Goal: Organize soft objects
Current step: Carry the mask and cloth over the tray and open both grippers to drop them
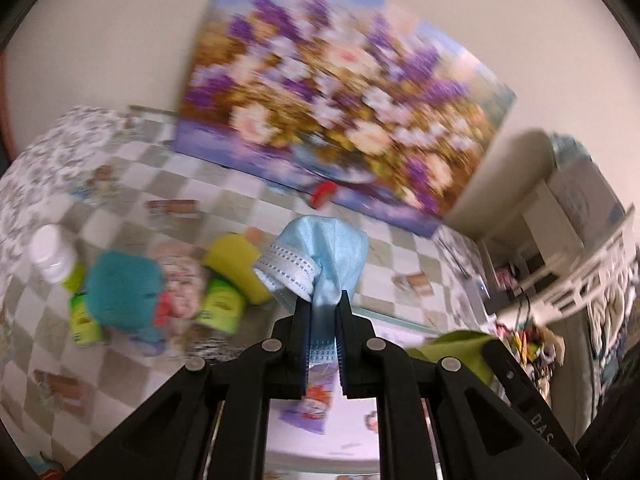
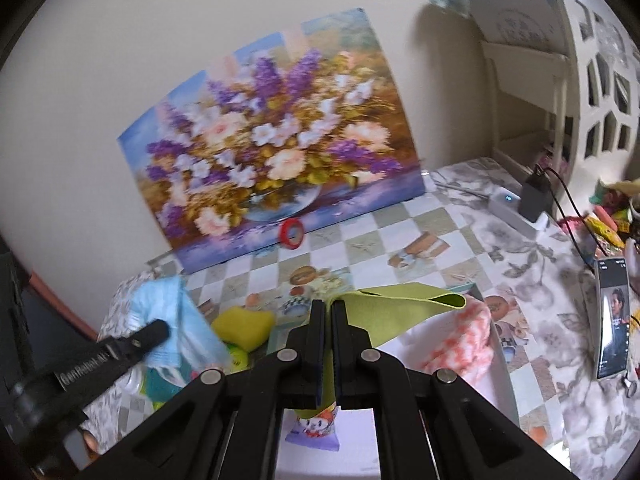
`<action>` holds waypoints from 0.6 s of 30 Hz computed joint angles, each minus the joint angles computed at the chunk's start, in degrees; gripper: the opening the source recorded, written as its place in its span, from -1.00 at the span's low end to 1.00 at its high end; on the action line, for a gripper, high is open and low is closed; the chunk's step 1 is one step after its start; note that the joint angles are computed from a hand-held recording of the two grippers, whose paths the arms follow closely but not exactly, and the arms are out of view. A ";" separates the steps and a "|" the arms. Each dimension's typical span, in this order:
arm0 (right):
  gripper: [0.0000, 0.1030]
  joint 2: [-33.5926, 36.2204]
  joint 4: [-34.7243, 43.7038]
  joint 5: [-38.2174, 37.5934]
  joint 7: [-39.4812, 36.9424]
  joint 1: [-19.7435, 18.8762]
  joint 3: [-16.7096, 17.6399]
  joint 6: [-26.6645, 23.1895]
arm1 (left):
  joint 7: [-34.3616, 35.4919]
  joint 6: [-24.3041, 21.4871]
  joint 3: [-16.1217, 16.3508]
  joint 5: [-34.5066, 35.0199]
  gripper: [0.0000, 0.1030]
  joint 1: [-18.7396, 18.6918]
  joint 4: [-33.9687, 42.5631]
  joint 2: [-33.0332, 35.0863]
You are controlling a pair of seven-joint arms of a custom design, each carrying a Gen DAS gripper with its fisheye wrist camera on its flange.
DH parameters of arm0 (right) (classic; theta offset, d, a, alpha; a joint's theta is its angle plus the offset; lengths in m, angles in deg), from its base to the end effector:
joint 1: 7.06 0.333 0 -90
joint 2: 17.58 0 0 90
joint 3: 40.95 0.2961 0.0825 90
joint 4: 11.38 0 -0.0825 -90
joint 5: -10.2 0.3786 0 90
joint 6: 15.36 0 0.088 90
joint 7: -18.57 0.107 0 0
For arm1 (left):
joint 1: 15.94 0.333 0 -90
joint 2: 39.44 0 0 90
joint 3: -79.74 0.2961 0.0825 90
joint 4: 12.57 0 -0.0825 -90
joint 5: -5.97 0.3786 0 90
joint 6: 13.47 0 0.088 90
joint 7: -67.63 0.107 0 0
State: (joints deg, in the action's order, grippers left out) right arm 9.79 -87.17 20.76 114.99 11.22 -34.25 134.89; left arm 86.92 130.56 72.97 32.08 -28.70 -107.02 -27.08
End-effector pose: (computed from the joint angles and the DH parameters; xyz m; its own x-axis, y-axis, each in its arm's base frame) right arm 0.6761 0.2872 0.5449 0.2812 -0.9085 -0.3090 -0.7331 0.0044 -0.6801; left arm 0.6274 -0.2189 0.5423 0.4408 -0.8160 0.3740 -0.6001 -0.5777 -0.5533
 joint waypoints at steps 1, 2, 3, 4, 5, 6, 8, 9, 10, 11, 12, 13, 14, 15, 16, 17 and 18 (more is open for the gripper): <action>-0.93 1.77 2.92 -1.78 2.13 0.91 -1.48 -1.72 | 1.39 -0.67 -0.32 -0.58 -0.78 -0.04 2.12 1.80; -0.93 2.95 4.78 -2.70 3.28 1.23 -2.10 -3.01 | 2.51 -1.18 -0.40 -1.02 -0.78 -0.16 3.79 3.25; -0.93 4.25 6.73 -3.16 4.08 1.26 -2.36 -4.37 | 4.15 -1.50 -0.55 -1.87 -0.78 -0.21 5.87 5.20; -0.93 5.67 8.74 -3.29 4.75 1.12 -2.43 -5.74 | 6.63 -1.65 -0.91 -3.40 -0.78 -0.11 8.34 7.72; -0.93 7.14 10.59 -3.24 5.10 0.86 -2.35 -6.98 | 8.68 -2.02 -1.08 -4.88 -0.78 -0.11 10.31 9.79; -0.93 8.26 11.95 -3.19 5.21 0.66 -2.23 -7.94 | 10.59 -2.63 -1.19 -6.34 -0.78 -0.16 12.21 11.68; -0.93 11.15 15.98 -3.96 6.85 0.81 -2.94 -11.73 | 14.60 -3.84 -1.70 -9.76 -0.78 -0.01 16.20 15.54; -0.93 11.80 16.85 -4.30 7.49 0.83 -3.21 -12.79 | 16.48 -4.09 -2.02 -11.66 -0.78 0.18 17.51 16.83; -0.93 12.29 17.40 -4.50 7.79 0.70 -3.32 -13.64 | 19.24 -4.04 -3.14 -14.81 -0.78 0.98 18.79 18.48; -0.93 12.58 17.66 -4.85 8.04 0.67 -3.51 -14.13 | 20.79 -4.02 -3.41 -16.71 -0.78 1.12 19.47 19.34; -0.93 12.67 17.67 -5.28 8.20 0.72 -3.70 -14.21 | 22.77 -4.46 -3.94 -18.74 -0.78 1.32 20.72 20.70; -0.93 12.51 17.35 -5.92 8.54 0.88 -4.06 -14.20 | 23.90 -4.84 -3.82 -19.72 -0.78 1.01 21.47 21.45; -0.93 12.41 17.20 -6.66 8.77 1.07 -4.41 -14.33 | 24.73 -5.29 -3.58 -20.41 -0.78 0.63 22.26 22.22; -0.93 12.40 17.09 -7.17 8.77 1.13 -4.52 -14.29 | 25.20 -6.00 -3.17 -20.80 -0.78 0.20 23.02 22.83; -0.93 12.60 17.23 -7.92 8.81 1.33 -4.80 -14.73 | 25.39 -7.28 -2.65 -20.85 -0.78 -0.37 24.26 23.80; -0.93 13.26 18.18 -8.45 8.85 1.44 -4.92 -15.71 | 25.48 -7.98 -2.24 -20.93 -0.78 -0.73 24.75 24.24; -0.93 14.34 19.77 -8.93 8.91 1.54 -5.04 -17.10 | 25.92 -8.92 -2.10 -21.23 -0.78 -0.88 25.78 25.28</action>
State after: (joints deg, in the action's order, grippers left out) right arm 24.14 -67.40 11.84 123.90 12.77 -39.29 117.78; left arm 112.84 121.64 70.87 10.85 -29.58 -81.24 -1.81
